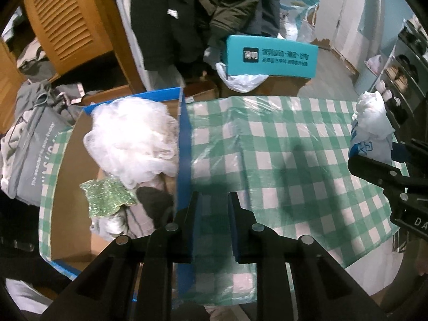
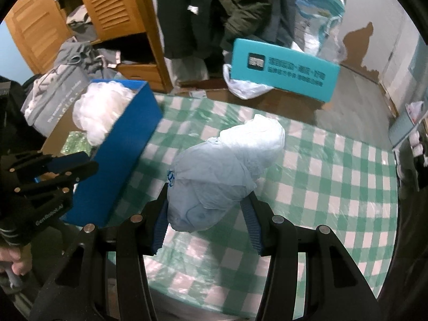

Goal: Organize soft objects
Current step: 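Carry the light-blue cloth over the box with the right gripper, then lower the light-blue cloth into the box and open the right gripper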

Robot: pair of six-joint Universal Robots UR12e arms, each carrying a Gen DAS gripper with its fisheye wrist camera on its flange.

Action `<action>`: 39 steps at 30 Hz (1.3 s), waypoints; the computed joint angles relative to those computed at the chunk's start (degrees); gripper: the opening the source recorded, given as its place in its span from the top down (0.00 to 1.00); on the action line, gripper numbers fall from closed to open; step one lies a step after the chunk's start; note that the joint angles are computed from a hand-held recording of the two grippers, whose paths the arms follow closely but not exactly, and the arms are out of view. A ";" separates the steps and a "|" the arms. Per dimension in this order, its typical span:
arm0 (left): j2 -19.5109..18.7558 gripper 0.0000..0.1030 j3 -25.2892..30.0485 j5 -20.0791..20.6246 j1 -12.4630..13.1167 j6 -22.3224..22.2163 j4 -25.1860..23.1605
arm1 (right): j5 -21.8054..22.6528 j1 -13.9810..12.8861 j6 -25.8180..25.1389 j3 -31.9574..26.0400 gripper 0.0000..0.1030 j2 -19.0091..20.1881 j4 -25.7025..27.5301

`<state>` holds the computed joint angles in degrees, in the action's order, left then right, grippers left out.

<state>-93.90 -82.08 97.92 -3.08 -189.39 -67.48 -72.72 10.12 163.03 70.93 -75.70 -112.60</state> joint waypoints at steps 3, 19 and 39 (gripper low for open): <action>0.90 0.81 -0.90 0.08 0.60 -0.42 0.52 | 0.64 0.77 -0.56 -0.70 0.52 0.30 0.01; 5.69 0.81 -5.98 0.43 4.79 -3.10 3.12 | 2.12 5.54 -4.02 -4.74 0.52 2.62 1.34; 8.79 0.82 -9.72 2.33 9.75 -7.33 2.10 | 5.08 10.95 -8.70 -11.18 0.51 7.93 9.04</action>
